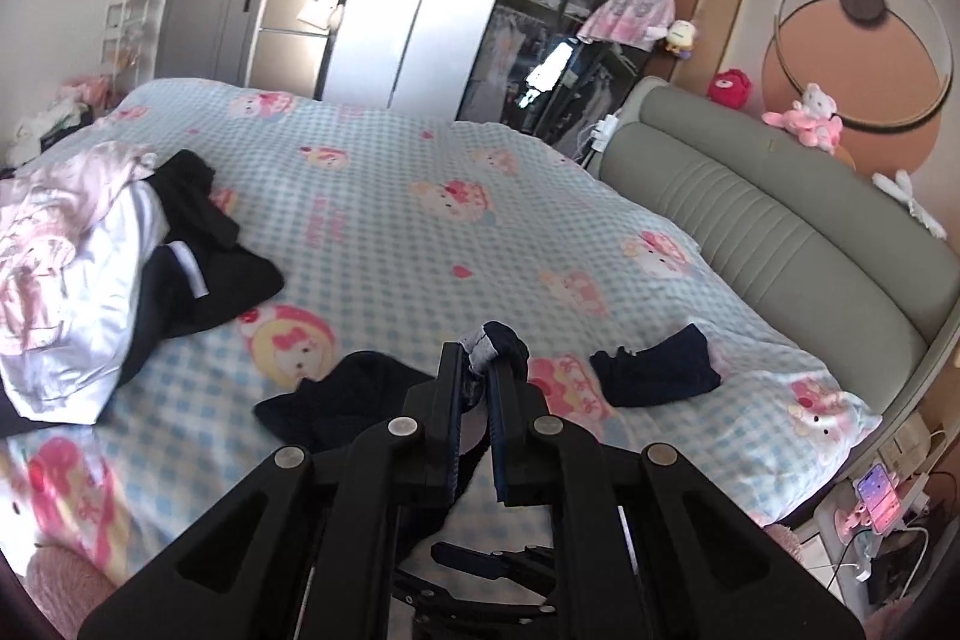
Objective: Fold clothes
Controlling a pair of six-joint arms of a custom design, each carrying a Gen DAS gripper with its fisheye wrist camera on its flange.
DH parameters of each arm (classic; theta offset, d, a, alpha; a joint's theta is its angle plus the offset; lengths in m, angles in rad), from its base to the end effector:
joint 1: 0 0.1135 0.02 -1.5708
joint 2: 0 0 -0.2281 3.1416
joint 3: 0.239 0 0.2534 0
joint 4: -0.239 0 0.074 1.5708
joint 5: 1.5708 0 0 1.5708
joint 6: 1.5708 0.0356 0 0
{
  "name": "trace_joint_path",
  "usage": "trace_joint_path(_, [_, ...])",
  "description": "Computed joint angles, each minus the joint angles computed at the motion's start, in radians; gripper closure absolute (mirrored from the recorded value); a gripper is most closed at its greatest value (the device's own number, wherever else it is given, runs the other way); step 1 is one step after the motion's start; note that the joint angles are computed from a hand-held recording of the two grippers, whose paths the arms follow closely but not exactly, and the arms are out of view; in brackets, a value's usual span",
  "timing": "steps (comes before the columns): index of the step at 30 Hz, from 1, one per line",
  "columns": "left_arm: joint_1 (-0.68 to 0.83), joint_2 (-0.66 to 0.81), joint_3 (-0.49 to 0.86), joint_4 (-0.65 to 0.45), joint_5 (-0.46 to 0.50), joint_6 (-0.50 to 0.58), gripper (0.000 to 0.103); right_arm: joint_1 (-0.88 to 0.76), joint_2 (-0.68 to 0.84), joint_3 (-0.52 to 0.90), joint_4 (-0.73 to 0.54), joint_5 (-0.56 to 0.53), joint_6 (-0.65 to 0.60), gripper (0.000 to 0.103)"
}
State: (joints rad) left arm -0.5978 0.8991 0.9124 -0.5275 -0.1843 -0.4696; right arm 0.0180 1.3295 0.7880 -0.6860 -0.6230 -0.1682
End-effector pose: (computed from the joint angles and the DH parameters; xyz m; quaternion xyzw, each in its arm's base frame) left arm 0.1841 -0.1175 0.3017 0.0088 0.8612 -0.1869 0.4726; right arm 0.2416 0.0251 0.1626 -0.1393 0.9290 0.2889 0.1848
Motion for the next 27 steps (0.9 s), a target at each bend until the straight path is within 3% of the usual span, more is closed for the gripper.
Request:
trace_joint_path(2, [0.024, -0.047, -0.028, -0.01, 0.007, 0.001, 0.095, 0.047, -0.039, -0.034, 0.045, 0.02, 0.023, 0.049])
trace_joint_path(4, [0.068, -0.091, -0.062, -0.002, 0.034, -0.009, 0.095, 0.127, -0.034, -0.058, 0.123, 0.155, 0.063, 0.05])
trace_joint_path(6, [0.104, -0.102, -0.071, -0.011, 0.056, -0.011, 0.095, 0.165, 0.07, -0.039, 0.191, 0.304, 0.097, 0.082])
trace_joint_path(7, [0.115, -0.094, -0.067, -0.029, 0.059, 0.004, 0.095, 0.15, 0.097, -0.03, 0.202, 0.333, 0.109, 0.089])
trace_joint_path(12, [0.17, -0.139, -0.1, 0.008, 0.156, 0.04, 0.095, -0.051, -0.13, -0.032, 0.193, 0.417, 0.046, 0.093])
trace_joint_path(18, [0.147, -0.166, -0.135, 0.129, 0.29, -0.013, 0.095, -0.406, -0.421, 0.089, 0.048, 0.277, -0.057, 0.093])
trace_joint_path(20, [0.109, -0.049, -0.111, 0.167, 0.271, -0.012, 0.095, -0.458, -0.444, 0.11, 0.044, 0.269, -0.099, 0.093])
trace_joint_path(22, [0.099, 0.11, -0.057, 0.189, 0.28, -0.002, 0.095, -0.456, -0.381, 0.118, 0.067, 0.292, -0.146, 0.093])
trace_joint_path(24, [0.082, 0.243, -0.006, 0.197, 0.272, -0.009, 0.095, -0.442, -0.221, 0.176, 0.009, 0.278, -0.198, 0.093])
trace_joint_path(25, [0.069, 0.234, -0.013, 0.203, 0.254, -0.013, 0.095, -0.456, -0.157, 0.216, -0.04, 0.232, -0.217, 0.093])
trace_joint_path(27, [0.043, 0.193, -0.048, 0.223, 0.207, -0.029, 0.095, -0.448, -0.134, 0.188, -0.079, 0.178, -0.257, 0.083])
